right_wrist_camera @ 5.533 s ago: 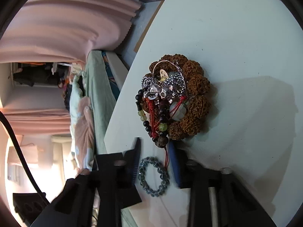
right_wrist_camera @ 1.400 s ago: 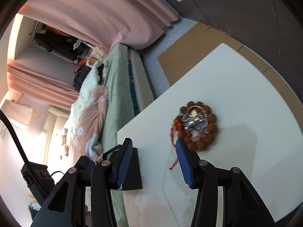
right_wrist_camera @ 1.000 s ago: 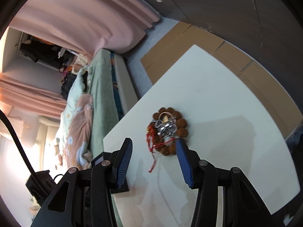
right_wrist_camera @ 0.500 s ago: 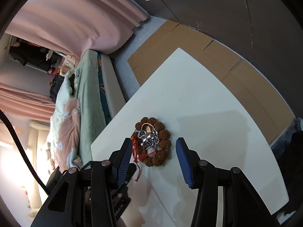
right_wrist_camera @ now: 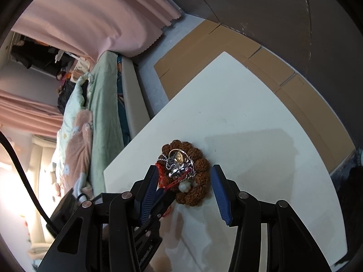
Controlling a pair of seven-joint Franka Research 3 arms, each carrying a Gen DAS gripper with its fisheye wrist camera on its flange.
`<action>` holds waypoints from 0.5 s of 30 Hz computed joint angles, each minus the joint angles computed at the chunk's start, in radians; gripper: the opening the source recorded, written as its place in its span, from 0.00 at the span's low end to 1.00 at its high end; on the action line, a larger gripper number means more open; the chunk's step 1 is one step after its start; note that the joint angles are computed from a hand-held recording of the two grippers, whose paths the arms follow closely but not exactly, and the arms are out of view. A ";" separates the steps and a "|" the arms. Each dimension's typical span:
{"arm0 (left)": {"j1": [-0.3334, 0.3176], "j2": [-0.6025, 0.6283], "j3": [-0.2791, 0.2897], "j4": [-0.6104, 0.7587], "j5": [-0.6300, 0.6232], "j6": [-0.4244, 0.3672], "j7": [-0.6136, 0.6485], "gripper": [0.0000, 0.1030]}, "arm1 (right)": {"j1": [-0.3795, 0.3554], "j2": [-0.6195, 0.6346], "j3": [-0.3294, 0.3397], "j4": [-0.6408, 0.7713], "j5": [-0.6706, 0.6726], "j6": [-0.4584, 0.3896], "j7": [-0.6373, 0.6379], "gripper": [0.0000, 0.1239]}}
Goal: Organize jewelry
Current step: 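Close the left tool on the red string bracelet while the right tool grips the silver pendant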
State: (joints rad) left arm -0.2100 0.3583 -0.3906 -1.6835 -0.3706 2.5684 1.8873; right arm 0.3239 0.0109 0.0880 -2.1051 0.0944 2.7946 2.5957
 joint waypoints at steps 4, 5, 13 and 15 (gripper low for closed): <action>0.012 -0.013 -0.005 -0.007 -0.035 0.020 -0.005 0.04 | 0.002 0.024 -0.005 0.033 -0.043 -0.031 -0.006 0.39; 0.018 -0.018 -0.007 -0.009 -0.049 0.028 -0.004 0.04 | 0.004 0.031 -0.007 0.042 -0.065 -0.039 0.000 0.39; 0.047 -0.052 -0.008 -0.030 -0.141 0.070 0.017 0.03 | 0.024 0.084 -0.026 0.123 -0.191 -0.089 0.005 0.39; 0.052 -0.061 -0.007 -0.039 -0.160 0.081 0.024 0.03 | 0.030 0.100 -0.032 0.145 -0.210 -0.110 0.004 0.39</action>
